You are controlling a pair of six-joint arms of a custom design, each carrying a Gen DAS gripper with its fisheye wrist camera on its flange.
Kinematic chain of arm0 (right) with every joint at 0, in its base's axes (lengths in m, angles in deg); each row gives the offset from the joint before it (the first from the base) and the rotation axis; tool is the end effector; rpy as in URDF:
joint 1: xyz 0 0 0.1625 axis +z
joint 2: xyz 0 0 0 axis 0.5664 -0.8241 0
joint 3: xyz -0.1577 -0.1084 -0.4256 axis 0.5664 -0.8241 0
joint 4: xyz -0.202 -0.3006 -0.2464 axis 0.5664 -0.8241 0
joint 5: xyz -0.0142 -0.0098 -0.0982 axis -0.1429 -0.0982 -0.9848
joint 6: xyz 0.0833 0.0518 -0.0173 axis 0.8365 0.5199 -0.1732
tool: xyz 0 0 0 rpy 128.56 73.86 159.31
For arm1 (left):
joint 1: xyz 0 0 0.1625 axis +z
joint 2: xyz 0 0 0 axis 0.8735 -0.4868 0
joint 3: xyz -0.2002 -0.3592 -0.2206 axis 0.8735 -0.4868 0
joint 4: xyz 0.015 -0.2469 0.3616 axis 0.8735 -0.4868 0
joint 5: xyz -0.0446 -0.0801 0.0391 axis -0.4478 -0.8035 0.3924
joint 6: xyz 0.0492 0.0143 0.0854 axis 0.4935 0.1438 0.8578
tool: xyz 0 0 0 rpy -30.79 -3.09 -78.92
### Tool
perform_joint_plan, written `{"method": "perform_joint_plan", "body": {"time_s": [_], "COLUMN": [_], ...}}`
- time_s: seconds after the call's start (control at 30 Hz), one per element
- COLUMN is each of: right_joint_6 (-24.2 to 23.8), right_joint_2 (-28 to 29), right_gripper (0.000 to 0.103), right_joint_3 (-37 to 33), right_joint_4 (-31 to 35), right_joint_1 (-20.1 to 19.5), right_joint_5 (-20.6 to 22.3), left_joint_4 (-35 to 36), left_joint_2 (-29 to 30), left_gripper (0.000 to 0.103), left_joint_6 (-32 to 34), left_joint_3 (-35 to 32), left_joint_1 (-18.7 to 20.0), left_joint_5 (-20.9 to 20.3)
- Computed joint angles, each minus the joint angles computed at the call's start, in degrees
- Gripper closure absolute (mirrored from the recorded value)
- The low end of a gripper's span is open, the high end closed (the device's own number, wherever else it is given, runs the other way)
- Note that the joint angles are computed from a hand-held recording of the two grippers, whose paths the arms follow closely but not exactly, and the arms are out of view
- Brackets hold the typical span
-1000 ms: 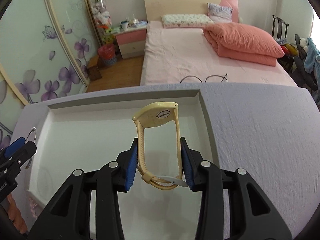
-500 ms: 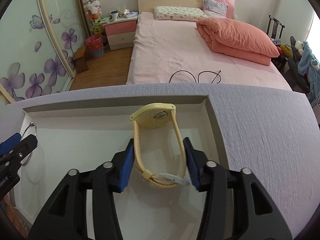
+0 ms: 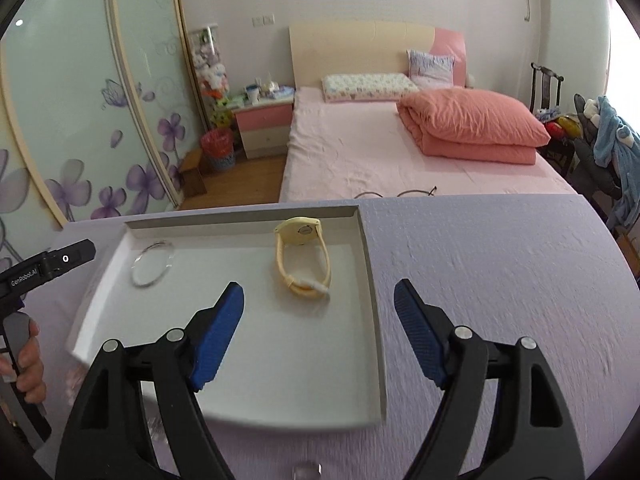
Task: Organize jewelry
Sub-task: 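Withdraw both open tools from the tray back over the jewelry, then grasp the silver cuff bangle with the right tool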
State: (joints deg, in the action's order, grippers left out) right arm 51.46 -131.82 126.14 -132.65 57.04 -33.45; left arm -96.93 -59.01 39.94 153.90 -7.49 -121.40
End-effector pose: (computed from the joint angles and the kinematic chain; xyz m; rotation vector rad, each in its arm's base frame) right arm 0.1004 -0.6718 0.4170 0.1824 -2.2267 1.0798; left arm -0.3618 -0.8116 0.1337 0.4827 2.5236 -0.8496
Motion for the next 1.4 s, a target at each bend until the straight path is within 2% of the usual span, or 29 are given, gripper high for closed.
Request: {"method": "perform_joint_plan", "body": {"time_s": [0.13,0.23,0.33,0.5,0.63,0.77,0.97,1.3,1.4], "right_joint_6": [-1.16,-1.21,-0.09,2.06,4.09,2.13,6.03,6.09,5.29], "right_joint_2": [-4.97,-7.8,-9.82,-10.85,-11.11,-8.99,-8.56,-5.06,-3.36], "right_gripper": [0.024,0.024,0.024,0.024,0.024,0.024,0.03,0.031,0.034], "right_joint_3": [8.94,14.49,20.41,27.66,31.78,33.94,35.58,34.24,33.34], "right_joint_4": [-6.37,-9.73,-12.11,-14.15,-15.12,-19.98,-17.84,-18.16,-18.91], "right_joint_1": [0.87,1.31,2.15,2.61,2.98,4.47,4.18,5.97,6.82], "right_joint_5": [2.62,3.56,3.55,3.16,3.04,-0.23,0.33,-2.82,-4.38], "left_joint_4": [-13.27,-20.28,-25.07,-30.17,-31.23,-33.68,-33.43,-31.05,-30.79], "left_joint_2": [-9.32,-15.13,-18.88,-23.09,-25.03,-25.36,-25.71,-26.64,-26.58], "left_gripper": [0.004,0.003,0.003,0.003,0.003,0.003,0.003,0.003,0.003], "left_joint_6": [2.86,3.98,5.37,6.51,5.81,7.34,6.36,5.22,4.81], "left_joint_3": [16.71,27.52,35.3,44.4,48.13,50.25,51.83,52.53,52.51], "left_joint_1": [-2.01,-3.62,-4.98,-6.75,-7.71,-8.7,-9.62,-9.87,-9.85], "left_joint_5": [2.16,4.07,5.6,6.8,5.67,5.99,5.79,5.84,6.02]}}
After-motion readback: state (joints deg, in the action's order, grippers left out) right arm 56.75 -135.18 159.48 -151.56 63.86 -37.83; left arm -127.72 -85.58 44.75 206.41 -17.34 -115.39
